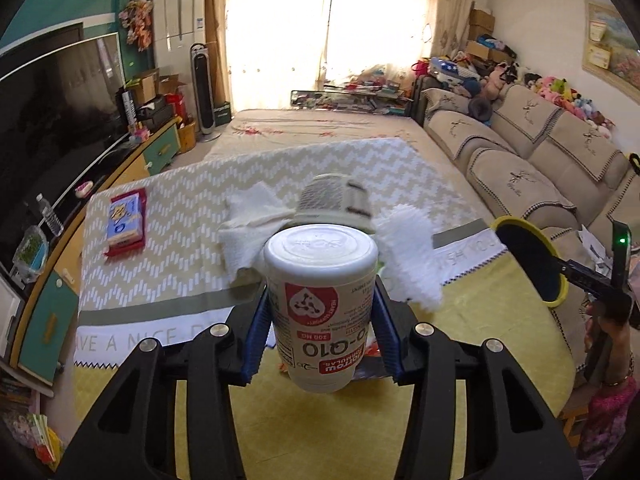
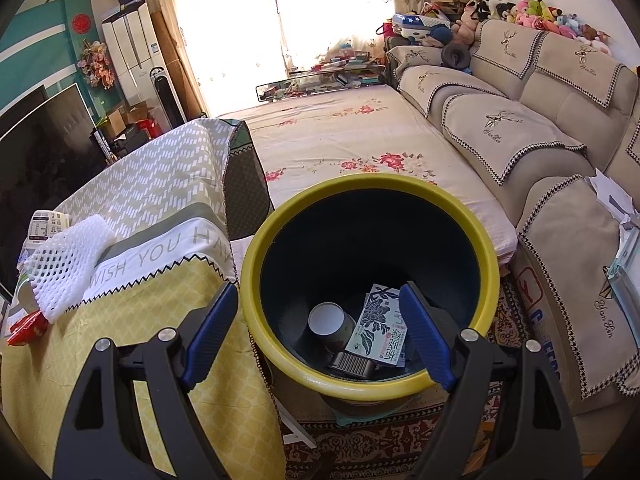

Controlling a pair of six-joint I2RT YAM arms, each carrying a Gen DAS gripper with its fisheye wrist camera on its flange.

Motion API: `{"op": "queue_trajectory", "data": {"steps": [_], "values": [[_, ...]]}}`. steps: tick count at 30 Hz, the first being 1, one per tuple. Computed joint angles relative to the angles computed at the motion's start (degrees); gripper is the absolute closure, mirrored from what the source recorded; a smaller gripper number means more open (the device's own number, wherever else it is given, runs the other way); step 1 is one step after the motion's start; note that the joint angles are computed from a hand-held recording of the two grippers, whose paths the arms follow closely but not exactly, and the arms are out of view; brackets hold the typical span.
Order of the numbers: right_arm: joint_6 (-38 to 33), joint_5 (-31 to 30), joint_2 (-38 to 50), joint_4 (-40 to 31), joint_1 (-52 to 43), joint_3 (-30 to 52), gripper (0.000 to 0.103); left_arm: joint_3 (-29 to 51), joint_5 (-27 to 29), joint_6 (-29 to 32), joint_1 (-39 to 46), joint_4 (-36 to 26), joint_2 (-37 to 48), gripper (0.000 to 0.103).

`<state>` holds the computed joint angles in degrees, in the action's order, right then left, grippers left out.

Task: Collect trash
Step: 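Grasp the white supplement bottle with the left gripper, then carry the bottle over the bin and open the left gripper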

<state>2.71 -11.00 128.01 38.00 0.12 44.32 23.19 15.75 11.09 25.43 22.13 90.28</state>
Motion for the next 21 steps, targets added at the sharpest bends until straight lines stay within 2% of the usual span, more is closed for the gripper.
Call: {"op": "queue_trajectory", "data": {"steps": [4, 8, 13, 21], "values": [[-0.39, 0.0, -1.13, 1.33, -1.32, -1.31, 0.025, 2.51, -2.06, -2.97, -10.25, -3.27, -1.78, 0.056], [-0.7, 0.02, -1.61, 2.51, -3.68, -2.13, 0.025, 8.51, -4.61, -6.6, -21.33, -5.44, 2.02, 0.056], [-0.54, -2.89, -1.62, 3.38, -8.74, -2.26, 0.025, 19.96, -6.13, -9.81, -32.28, -9.48, 10.67, 0.056], [-0.32, -7.89, -0.05, 3.35, -16.39, -0.66, 0.025, 44.31, -8.76, -12.96, -45.25, -17.07, 29.82, 0.056]]}}
